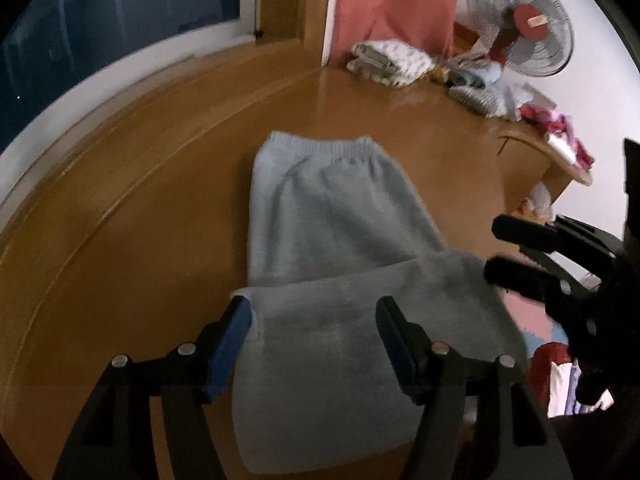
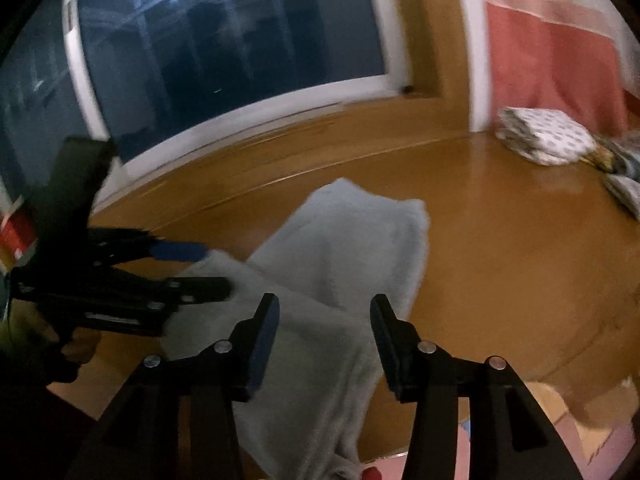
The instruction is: Fold clothes
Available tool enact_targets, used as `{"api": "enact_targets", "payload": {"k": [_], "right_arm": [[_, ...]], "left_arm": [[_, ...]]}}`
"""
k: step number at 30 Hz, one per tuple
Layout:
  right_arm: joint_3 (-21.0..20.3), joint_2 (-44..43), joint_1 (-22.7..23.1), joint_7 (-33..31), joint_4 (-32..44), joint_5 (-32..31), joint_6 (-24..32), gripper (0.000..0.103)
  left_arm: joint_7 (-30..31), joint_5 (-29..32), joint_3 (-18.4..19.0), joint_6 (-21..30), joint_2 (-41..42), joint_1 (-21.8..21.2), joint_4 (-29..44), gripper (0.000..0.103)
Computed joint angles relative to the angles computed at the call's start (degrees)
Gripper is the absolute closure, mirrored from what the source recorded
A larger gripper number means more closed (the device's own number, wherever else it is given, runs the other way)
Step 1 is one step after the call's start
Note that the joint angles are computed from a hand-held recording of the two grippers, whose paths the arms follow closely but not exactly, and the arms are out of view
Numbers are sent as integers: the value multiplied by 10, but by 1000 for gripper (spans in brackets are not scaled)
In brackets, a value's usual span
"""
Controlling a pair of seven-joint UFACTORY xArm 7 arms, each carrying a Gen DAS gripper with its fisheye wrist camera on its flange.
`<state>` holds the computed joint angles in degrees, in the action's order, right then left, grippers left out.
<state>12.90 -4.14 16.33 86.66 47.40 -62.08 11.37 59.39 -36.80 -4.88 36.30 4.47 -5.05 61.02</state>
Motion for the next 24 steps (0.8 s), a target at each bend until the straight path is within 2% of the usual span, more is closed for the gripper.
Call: {"api": "enact_targets", "payload": {"k": [6, 7, 13, 19, 22, 24], "right_arm": [[-25, 55, 14, -84, 7, 69, -32, 56], [-31, 63, 16, -99, 6, 82, -40, 56], [-72, 70, 28, -45, 1, -11, -87, 55], [-84, 72, 28, 92, 14, -153, -97, 55], [-76, 85, 28, 88, 28, -144, -72, 55], [-67, 81, 30, 34, 25, -79, -49, 55]], "left_arm": [[-61, 26, -8, -18, 45, -2, 20, 38], [-70, 32, -9, -17, 52, -1, 25, 34], [-104, 18, -18, 13, 85, 20, 52, 23], [-92, 29, -27, -31, 72, 15, 29, 20], [-61, 26, -31, -31, 72, 18, 30, 20], [-44, 25, -31, -19, 74, 22, 37, 20]]}}
